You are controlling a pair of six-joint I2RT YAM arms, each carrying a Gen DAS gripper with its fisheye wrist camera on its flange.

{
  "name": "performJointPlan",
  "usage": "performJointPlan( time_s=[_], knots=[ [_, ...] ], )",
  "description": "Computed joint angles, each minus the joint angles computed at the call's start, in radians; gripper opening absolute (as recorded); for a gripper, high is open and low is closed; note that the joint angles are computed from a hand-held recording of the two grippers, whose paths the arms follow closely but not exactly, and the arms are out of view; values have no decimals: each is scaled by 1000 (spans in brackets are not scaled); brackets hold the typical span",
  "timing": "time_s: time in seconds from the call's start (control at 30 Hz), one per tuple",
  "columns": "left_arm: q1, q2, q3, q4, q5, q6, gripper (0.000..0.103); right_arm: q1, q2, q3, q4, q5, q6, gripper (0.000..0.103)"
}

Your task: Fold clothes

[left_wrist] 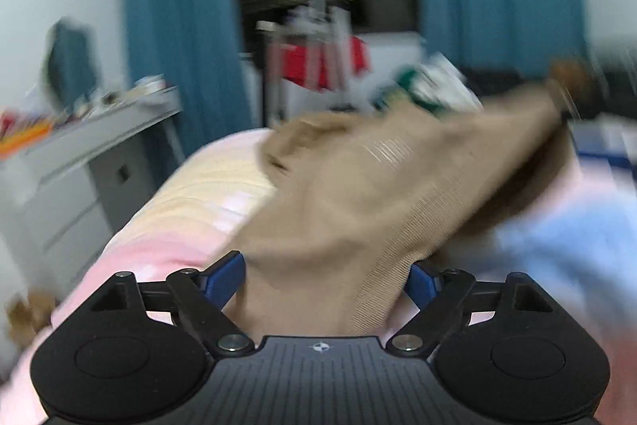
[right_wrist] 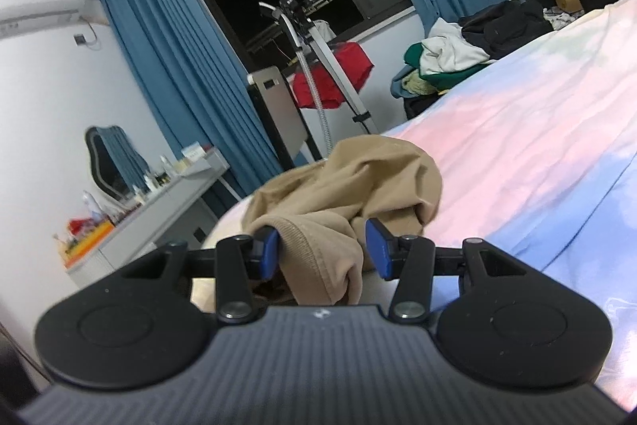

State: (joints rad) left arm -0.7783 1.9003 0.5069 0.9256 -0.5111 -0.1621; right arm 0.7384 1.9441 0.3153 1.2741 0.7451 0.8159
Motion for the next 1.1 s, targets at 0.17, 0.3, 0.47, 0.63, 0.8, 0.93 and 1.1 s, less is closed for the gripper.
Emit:
performJointPlan(
  time_s=[0.17,0.3,0.47,0.63,0.8,0.93,1.1],
  knots=[
    [39,-122,-82,72,-77,-110,85,14,39,109,-230,37,-5,50],
    [105,-218,-105,4,-88,-169,85,9,113,262,-543,-21,53,49],
    [182,-283,-100,-169,-53,-223,84,42,106,246,-566,130,141,48],
    [214,-239,-37,-355,22,-253,77,94,-9,91,-389,369,224,40],
    [205,-178,-29,-500,111,-267,71,54,-26,8,-277,409,217,33],
    [223,-235,-72,-477,164,-280,69,-34,-14,-26,-227,128,224,34],
    [245,-305,-135,-372,185,-279,69,53,-44,22,-282,51,27,40]
  ],
)
